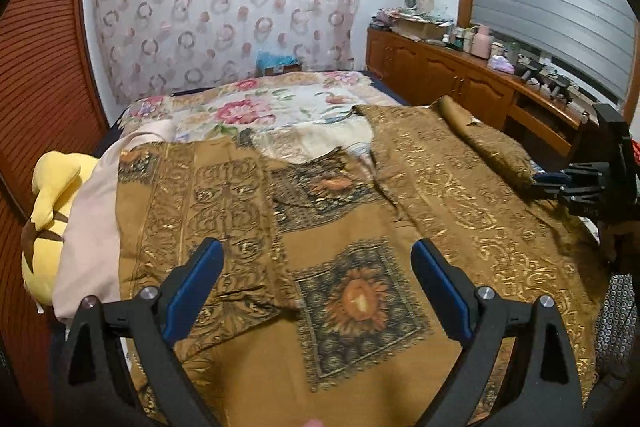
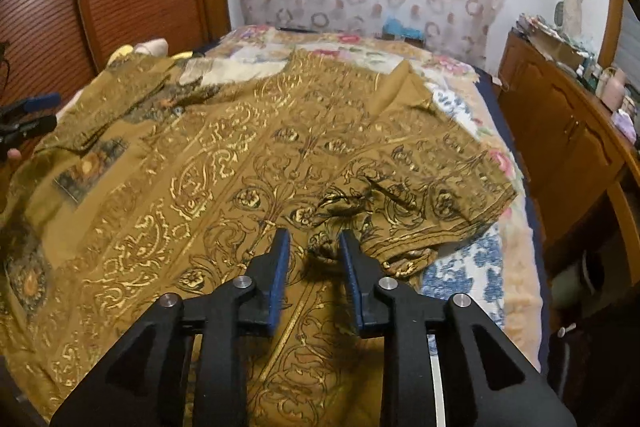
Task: Fold small clothes
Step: 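Fold the gripped side inward over the shirt with the right tool, release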
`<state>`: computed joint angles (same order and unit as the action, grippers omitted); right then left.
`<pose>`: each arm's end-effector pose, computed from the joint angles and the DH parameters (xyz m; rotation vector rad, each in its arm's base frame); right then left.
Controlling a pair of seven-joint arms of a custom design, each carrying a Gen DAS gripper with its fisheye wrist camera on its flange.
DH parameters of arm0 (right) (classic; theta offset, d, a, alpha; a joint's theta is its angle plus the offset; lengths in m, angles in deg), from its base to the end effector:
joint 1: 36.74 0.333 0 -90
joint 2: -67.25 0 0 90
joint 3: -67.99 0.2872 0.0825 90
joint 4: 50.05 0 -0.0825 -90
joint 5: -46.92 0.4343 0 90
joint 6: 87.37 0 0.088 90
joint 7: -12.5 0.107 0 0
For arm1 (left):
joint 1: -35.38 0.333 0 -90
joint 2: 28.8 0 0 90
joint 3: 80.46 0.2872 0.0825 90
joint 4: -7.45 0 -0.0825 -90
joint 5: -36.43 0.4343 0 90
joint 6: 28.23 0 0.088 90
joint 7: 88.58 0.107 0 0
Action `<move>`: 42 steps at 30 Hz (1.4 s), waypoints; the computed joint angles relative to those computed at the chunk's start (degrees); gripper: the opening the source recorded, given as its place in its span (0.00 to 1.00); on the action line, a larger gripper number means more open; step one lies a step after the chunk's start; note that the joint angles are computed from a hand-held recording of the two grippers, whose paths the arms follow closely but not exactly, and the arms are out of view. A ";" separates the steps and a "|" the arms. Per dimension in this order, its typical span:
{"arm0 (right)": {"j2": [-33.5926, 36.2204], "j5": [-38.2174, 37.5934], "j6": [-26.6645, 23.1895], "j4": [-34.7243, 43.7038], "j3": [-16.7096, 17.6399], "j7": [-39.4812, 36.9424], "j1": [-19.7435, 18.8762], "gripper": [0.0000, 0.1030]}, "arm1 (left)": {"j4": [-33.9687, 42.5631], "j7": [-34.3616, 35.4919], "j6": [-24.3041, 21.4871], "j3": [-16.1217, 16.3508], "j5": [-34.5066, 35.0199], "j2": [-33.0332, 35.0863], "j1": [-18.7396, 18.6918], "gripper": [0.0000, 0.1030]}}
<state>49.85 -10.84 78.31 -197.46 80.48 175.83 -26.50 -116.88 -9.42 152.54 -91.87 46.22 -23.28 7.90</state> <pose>0.4390 0.2341 0.3525 -1.8071 1.7281 -0.7297 0.4848 -0.4082 0.3973 -1.1353 2.2935 -1.1177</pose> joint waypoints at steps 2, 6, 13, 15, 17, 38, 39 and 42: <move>-1.93 -0.48 -0.21 -0.98 0.29 0.89 -0.27 0.36 | -0.34 -0.03 0.53 -0.12 0.07 -0.39 -0.14 0.93; -6.72 -2.06 -0.81 -3.23 1.40 3.33 -2.24 0.43 | -0.84 3.17 1.26 -2.20 -3.29 -0.86 1.02 0.93; -6.44 1.78 -3.70 -3.92 -0.30 1.07 -4.40 0.43 | -0.67 5.33 0.96 -2.56 -5.59 -0.37 0.51 0.93; -4.57 3.98 -3.05 -3.57 -1.96 -0.48 -4.53 0.43 | -0.46 6.70 0.56 -3.30 -7.16 0.00 0.97 0.93; -2.96 5.89 -2.29 -3.10 -3.01 -1.59 -4.75 0.43 | -0.34 7.30 0.18 -3.28 -7.86 0.24 0.80 0.93; 4.64 4.08 -0.19 4.16 -4.70 -7.65 -4.12 0.04 | -1.59 4.42 0.19 -1.47 -5.78 -0.14 -0.03 0.93; 4.54 2.91 0.26 4.45 -4.36 -6.59 -4.31 0.04 | -1.69 4.52 0.25 -1.61 -5.97 -0.23 0.16 0.93; 4.96 -1.47 1.37 6.88 -2.95 -3.44 -4.39 0.04 | -2.37 4.91 0.50 -1.90 -6.49 -0.82 0.78 0.93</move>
